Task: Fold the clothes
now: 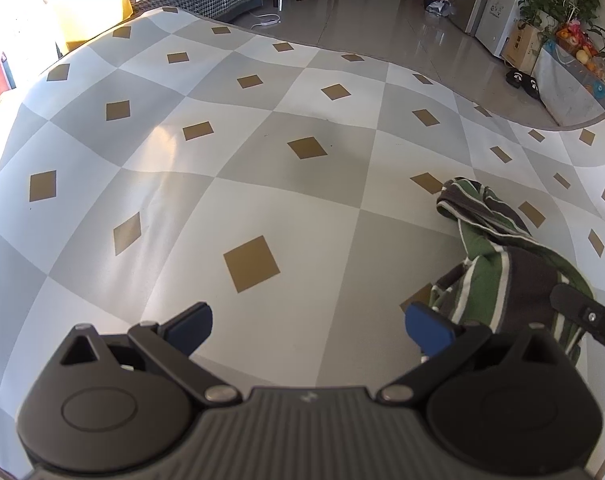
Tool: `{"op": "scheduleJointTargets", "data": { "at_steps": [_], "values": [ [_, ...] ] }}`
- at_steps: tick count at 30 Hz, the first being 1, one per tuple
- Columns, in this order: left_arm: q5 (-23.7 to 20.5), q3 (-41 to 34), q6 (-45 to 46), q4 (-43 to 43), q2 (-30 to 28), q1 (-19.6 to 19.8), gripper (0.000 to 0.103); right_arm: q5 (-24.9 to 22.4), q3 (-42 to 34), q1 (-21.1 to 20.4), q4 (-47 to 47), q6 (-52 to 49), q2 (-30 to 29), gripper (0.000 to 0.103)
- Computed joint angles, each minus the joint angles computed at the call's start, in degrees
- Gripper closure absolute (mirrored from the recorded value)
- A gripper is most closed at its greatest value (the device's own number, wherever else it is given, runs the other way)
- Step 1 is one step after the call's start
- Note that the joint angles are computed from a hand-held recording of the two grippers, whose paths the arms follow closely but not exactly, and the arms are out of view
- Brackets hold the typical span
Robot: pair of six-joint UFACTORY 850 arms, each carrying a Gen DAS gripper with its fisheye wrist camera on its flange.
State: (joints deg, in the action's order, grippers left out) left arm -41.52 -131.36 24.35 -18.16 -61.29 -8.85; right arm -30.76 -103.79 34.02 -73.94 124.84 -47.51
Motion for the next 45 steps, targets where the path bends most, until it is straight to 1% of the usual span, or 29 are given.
{"op": "scheduleJointTargets", "data": {
  "at_steps": [7,11,16,19,24,28,30,35,36,39,40,41,42,44,45],
  "values": [
    [2.48,5.63,3.42,-2.15,3.83,-0.55,0.000,-5.11,8.36,0.87,-12.76,13.01,7.74,0.098],
    [3.01,9.03,7.00,-4.30,6.13,-0.99,0.000,-8.14,12.90,1.33,-19.14,20.57,11.96,0.098],
    [4.10,14.34,14.14,-8.81,9.69,-1.38,0.000,-11.67,15.96,2.19,-20.56,22.34,15.26,0.098],
    [4.48,16.38,15.93,-10.10,11.07,-1.52,0.000,-12.01,17.73,2.64,-20.99,23.23,16.82,0.098],
    [3.99,18.98,16.74,-12.39,12.65,-1.29,0.000,-10.54,20.17,3.61,-21.03,23.06,18.47,0.098],
    [0.75,18.89,15.66,-14.33,12.42,-0.78,0.000,-8.78,21.71,4.95,-20.88,22.27,19.15,0.098],
    [0.98,19.61,16.15,-15.32,12.80,-0.69,0.000,-7.75,22.26,5.81,-20.70,21.30,19.25,0.098],
    [0.88,19.49,18.47,-19.43,12.83,-0.18,0.000,-3.24,23.40,7.88,-22.57,20.53,18.92,0.098],
    [0.45,19.14,18.44,-19.98,12.57,-0.04,0.000,-2.13,23.16,8.16,-21.69,19.24,18.51,0.098],
    [-1.05,17.76,17.47,-20.94,11.53,0.27,0.000,-1.07,23.20,8.71,-19.16,17.87,17.75,0.098],
    [-1.29,17.42,17.06,-21.04,11.20,0.33,0.000,-0.71,23.33,8.83,-18.40,17.75,17.54,0.097],
    [-1.41,17.12,16.65,-20.92,10.91,0.34,0.000,-0.31,23.36,8.66,-16.06,16.50,17.29,0.094],
    [-1.62,16.64,16.12,-20.44,10.50,0.27,0.000,-0.79,23.07,8.71,-13.53,14.82,16.99,0.092],
    [-2.13,15.57,14.49,-19.14,9.62,0.13,0.000,-1.60,22.38,8.68,-8.87,11.69,16.37,0.080],
    [-2.38,15.05,13.64,-18.48,9.19,0.07,0.000,-1.86,21.98,8.57,-6.71,10.24,16.06,0.078]
  ]
}}
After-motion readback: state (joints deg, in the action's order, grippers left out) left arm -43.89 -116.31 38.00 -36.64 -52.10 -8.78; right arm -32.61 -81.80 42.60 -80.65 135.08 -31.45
